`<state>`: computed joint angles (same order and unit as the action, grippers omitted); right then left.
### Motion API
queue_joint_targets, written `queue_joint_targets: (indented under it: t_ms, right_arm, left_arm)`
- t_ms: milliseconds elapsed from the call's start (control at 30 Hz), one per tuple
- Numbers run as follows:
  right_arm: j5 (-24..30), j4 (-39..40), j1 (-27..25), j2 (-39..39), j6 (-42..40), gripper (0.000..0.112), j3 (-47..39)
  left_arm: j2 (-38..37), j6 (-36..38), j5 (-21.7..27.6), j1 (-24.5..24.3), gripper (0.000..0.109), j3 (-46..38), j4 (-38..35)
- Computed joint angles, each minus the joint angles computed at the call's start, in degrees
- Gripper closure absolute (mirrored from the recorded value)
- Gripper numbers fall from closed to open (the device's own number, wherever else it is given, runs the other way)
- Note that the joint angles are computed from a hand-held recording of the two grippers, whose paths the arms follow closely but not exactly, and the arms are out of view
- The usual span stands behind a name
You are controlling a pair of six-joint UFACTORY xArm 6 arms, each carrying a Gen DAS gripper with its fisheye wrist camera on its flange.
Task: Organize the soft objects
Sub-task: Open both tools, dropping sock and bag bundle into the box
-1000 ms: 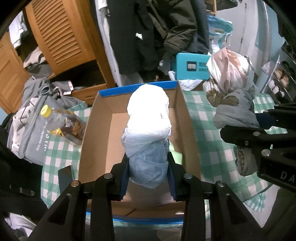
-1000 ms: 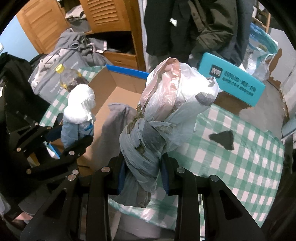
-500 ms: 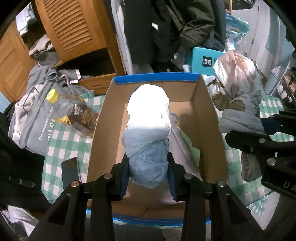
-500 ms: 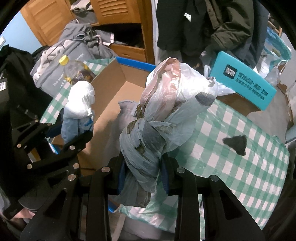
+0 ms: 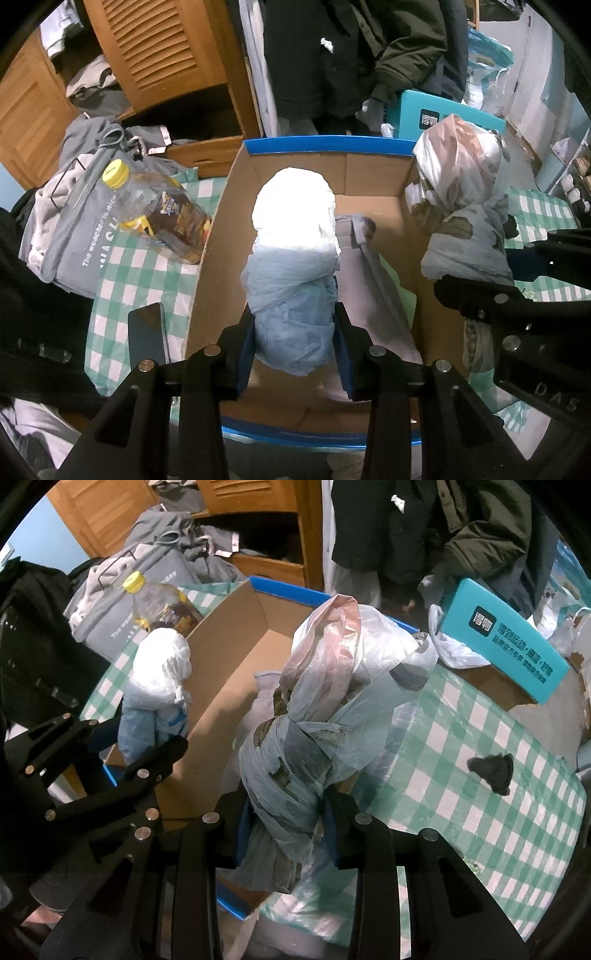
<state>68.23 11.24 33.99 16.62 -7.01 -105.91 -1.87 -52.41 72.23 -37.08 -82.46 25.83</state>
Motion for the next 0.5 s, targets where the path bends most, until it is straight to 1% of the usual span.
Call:
queue_joint_targets:
  t_ms: [67,133,300,500]
  right_arm:
    - [-0.01,-0.69,0.22,0.19,0.41,0.069,-0.28]
    - [-0.84,-0.92,0.38,-0.14,0.66,0.054,0.16]
    - [-1.83,-1.61,0.23,-0.76,1.2,0.049,0.58]
    - [-2.24,-2.1,-0.61,-1.79,1.99,0.048,1.49]
  left_arm:
    - [-0.12,-0.18,0.32,-0.01,0.067,0.1,0.16]
    - [-0.09,-0.38,0.84,-0.05,0.061,0.01,0.41]
    - [-0.22,-0.86,1.41,-0.21,0.048,-0.15,1.24]
    - [0.05,-0.82,1.71,-0.44,0.043,-0.81,1.75]
